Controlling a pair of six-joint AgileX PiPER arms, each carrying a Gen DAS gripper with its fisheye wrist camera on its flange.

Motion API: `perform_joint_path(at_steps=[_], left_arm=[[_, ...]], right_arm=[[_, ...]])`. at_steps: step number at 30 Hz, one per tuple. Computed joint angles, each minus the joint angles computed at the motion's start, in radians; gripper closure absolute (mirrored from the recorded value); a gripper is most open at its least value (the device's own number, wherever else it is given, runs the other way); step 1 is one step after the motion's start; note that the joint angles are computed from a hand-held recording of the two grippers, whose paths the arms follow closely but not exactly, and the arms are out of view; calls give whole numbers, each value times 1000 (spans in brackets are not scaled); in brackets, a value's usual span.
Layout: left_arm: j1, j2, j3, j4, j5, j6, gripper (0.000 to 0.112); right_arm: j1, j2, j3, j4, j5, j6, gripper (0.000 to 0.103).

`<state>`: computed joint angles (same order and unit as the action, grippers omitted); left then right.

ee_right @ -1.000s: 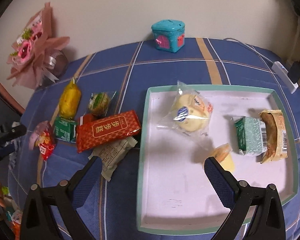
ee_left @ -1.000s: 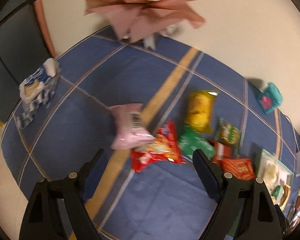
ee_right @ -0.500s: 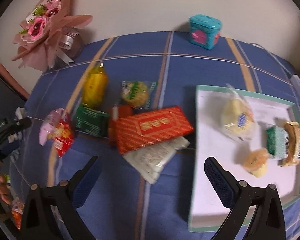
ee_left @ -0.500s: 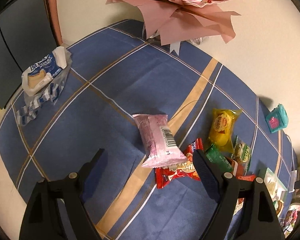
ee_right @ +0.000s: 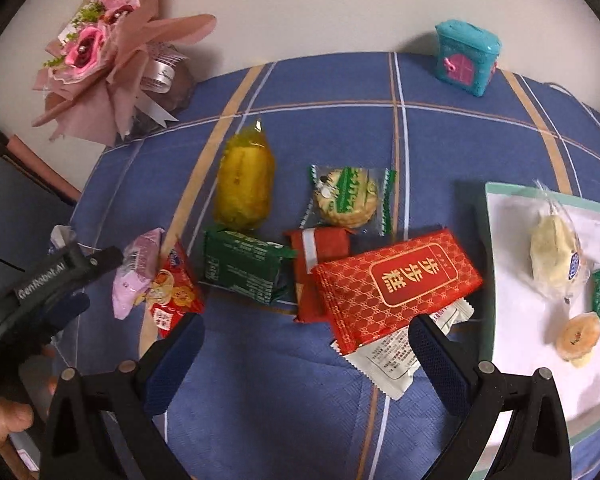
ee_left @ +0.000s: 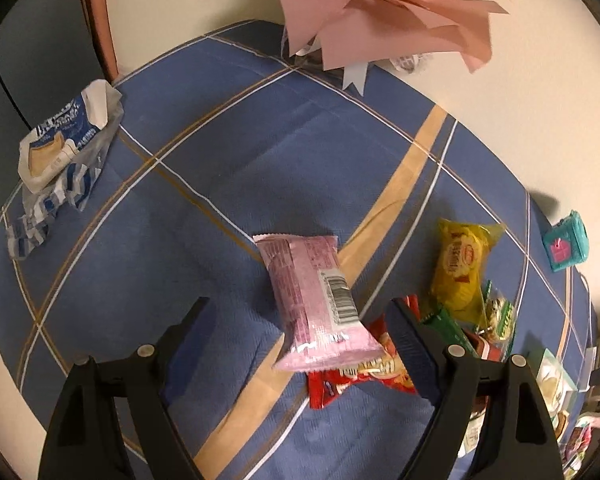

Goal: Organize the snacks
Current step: 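Close the left tool on the pink packet while the right tool grasps the white packet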

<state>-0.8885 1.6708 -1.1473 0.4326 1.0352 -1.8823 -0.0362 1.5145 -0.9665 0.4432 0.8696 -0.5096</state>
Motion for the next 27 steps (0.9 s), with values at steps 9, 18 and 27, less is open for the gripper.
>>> perform_joint_path(at_steps=[9, 18, 27], left_arm=[[50, 41, 36, -31, -98, 17, 26], [79, 73, 52, -31, -152, 31, 40], [99, 75, 67, -52, -178, 43, 42]], right_arm=[[-58, 61, -39, -119, -3, 137, 0], [-52, 118, -27, -171, 6, 158, 0], [-39, 195, -29, -196, -69, 190, 1]])
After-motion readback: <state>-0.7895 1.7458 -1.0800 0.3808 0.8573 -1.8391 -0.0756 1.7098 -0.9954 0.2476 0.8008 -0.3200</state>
